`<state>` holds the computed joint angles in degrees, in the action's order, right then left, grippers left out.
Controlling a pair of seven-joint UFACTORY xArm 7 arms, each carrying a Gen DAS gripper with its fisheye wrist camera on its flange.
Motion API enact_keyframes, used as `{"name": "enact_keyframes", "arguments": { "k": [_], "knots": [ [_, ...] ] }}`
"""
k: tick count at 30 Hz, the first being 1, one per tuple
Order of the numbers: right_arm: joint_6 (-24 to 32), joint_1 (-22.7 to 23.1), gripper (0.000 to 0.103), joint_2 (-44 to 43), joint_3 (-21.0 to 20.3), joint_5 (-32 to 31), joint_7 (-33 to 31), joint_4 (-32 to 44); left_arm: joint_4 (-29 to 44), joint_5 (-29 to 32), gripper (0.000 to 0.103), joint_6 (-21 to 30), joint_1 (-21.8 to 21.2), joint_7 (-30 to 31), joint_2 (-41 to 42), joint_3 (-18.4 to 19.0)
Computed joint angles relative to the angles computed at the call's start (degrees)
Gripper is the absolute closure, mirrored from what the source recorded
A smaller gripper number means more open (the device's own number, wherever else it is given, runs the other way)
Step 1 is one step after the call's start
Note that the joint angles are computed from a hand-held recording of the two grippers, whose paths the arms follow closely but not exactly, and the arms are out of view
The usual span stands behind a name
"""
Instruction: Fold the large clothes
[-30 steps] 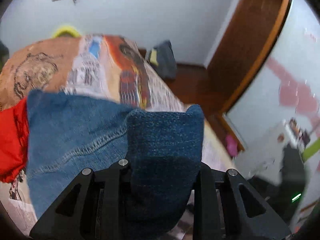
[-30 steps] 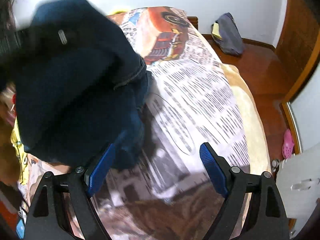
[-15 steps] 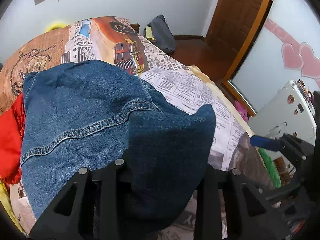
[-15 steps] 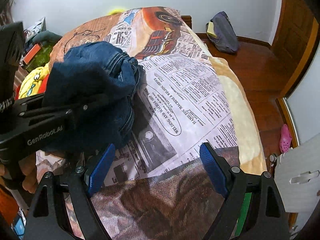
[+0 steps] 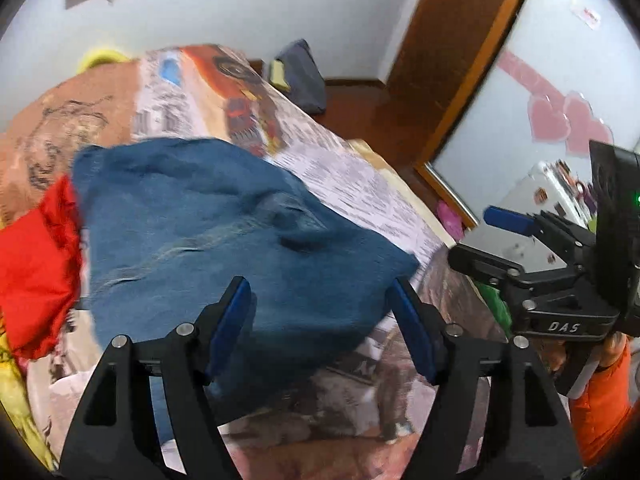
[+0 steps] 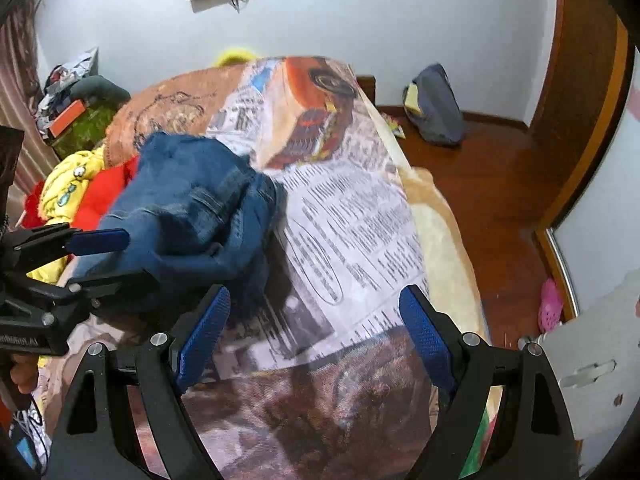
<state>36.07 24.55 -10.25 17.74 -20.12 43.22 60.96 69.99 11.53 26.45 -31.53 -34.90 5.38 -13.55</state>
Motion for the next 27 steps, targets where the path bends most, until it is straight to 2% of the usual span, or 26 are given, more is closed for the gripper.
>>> {"name": "enact_keyframes", "arguments": {
  "k": [2,4,8,11,15,17,20,22,24,27],
  "knots": [
    [-1.00,0.10,0.018,0.64,0.36,-0.74,0.39,1.05,-1.97,3.84,0.024,-0.11,0.26,-3.05,-2.12,0.93],
    [-1.77,0.47,0.018,2.35,0.58,-1.14,0.46,2.85,-3.60,10.17,0.021,1.71,1.06,-9.06,-3.94,1.68],
    [-3.98,2.27,0.018,6.95,-0.07,0.45,-0.95,6.10,-5.44,14.34,0.021,6.85,3.37,-13.45,-5.00,1.51],
    [-5.82,3.85,0.018,10.68,-1.27,6.07,-4.42,7.58,-8.61,15.82,0.021,7.94,4.71,-15.08,-5.98,1.25],
    [-8.50,4.24,0.018,11.92,-2.85,14.20,-5.97,5.18,-15.47,13.95,0.013,1.69,6.20,-16.45,-8.05,1.15],
    [-9.42,4.07,0.018,10.71,-3.35,16.39,-6.22,2.79,-17.91,13.82,0.013,-1.48,7.02,-17.13,-8.84,0.92],
    [-7.72,3.62,0.018,8.59,-3.67,13.41,-3.28,0.09,-20.02,17.60,0.013,-4.34,8.09,-20.79,-9.25,-0.18],
    [-3.05,3.12,0.018,8.04,-3.25,7.70,1.07,0.37,-20.83,19.74,0.012,-5.03,8.51,-23.08,-9.58,-0.69],
    [0.86,3.02,0.018,8.01,-3.14,6.16,0.63,1.28,-21.70,17.44,0.012,-6.27,8.49,-22.26,-10.09,-0.50],
    [1.69,2.80,0.018,6.36,-3.22,7.28,-1.70,1.37,-22.84,13.01,0.012,-8.01,8.61,-20.29,-10.63,-0.25]
  ]
}}
